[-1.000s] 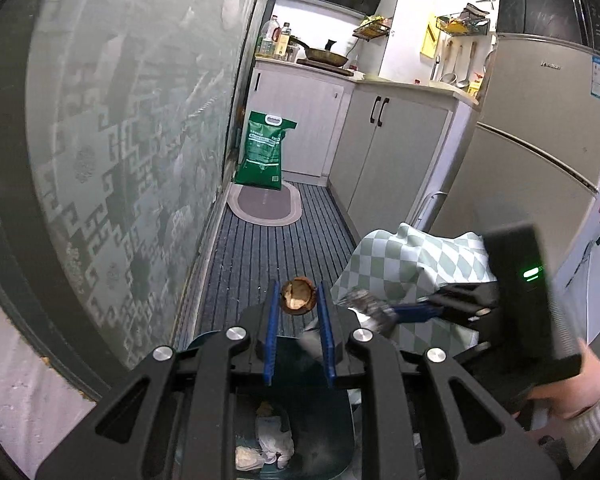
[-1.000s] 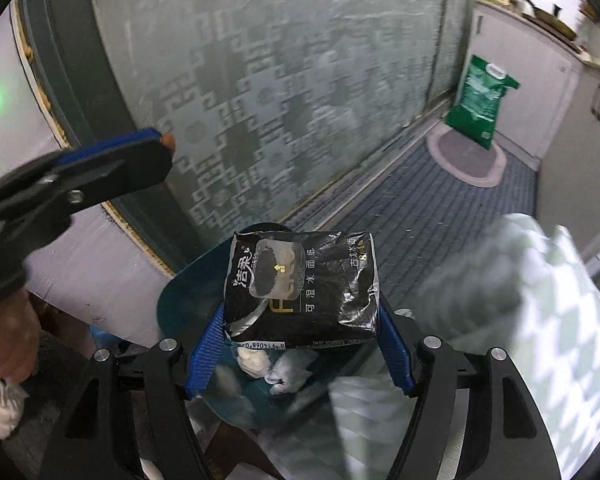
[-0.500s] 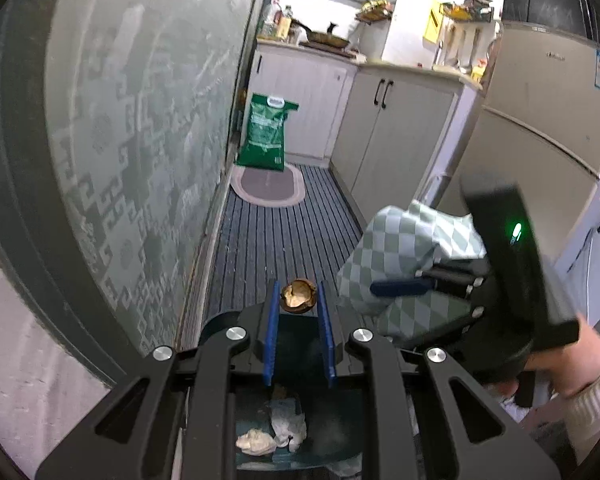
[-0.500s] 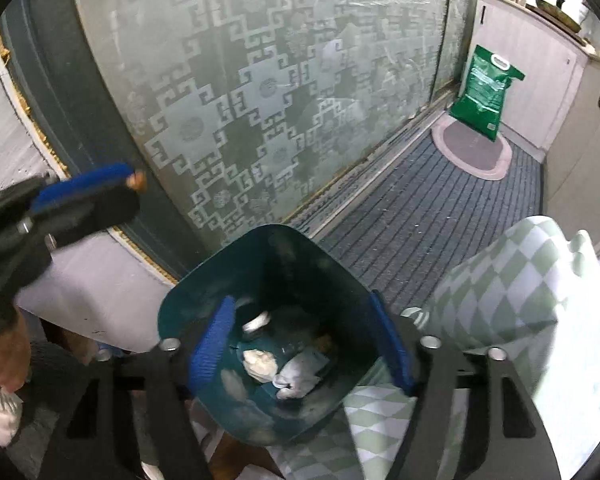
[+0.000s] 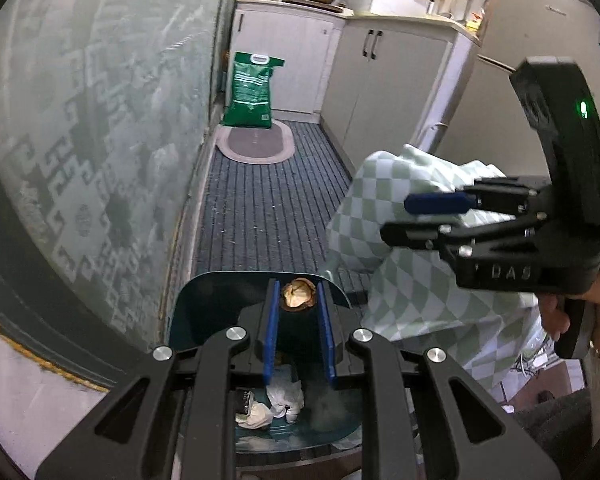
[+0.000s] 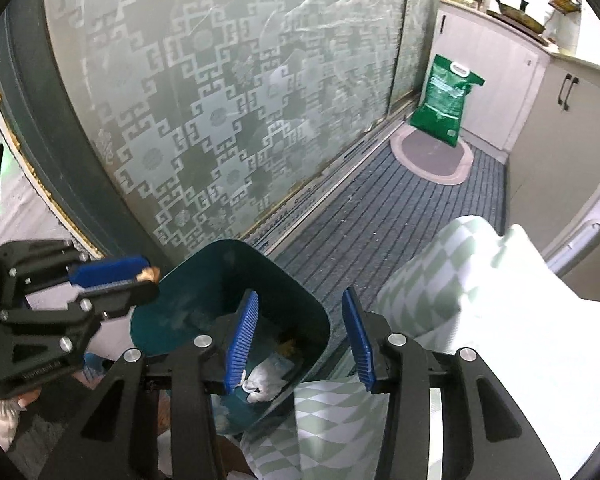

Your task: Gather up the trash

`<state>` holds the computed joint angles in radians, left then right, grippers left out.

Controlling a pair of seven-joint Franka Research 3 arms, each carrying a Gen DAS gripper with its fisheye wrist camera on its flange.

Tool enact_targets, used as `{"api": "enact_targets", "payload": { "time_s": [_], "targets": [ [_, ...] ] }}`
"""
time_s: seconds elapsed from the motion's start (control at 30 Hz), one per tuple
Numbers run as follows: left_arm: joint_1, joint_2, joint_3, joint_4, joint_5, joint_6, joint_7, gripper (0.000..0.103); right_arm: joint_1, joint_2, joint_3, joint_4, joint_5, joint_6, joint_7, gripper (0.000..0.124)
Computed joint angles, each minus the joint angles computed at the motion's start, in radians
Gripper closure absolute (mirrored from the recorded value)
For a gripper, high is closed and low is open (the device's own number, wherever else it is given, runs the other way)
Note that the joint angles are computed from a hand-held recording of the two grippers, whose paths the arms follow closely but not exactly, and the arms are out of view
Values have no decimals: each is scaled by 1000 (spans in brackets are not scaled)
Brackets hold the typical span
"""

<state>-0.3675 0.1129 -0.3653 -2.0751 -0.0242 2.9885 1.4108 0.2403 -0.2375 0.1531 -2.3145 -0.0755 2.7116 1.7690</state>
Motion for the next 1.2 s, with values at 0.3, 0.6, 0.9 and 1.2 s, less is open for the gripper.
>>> {"api": "enact_targets", "payload": {
  "time_s": [0.3,0.6,0.9,1.2],
  "targets": [
    [-23,30,-1,37,31,-21,-18,78,6,-65,-23,-42,66,-14,-50,80],
    [-57,25,45,31,192,-14,-173,65,16,-164,-28,-95,157,-55,-124,79],
    [-117,-18,113,-6,576,17,-538,30,-24,-356,-12,-205,176,-51,-102,63],
    [-119,-77,109,-44,1030,31,-1006,5,-143,-610,54,-374,122,-53,46,24]
  ]
}}
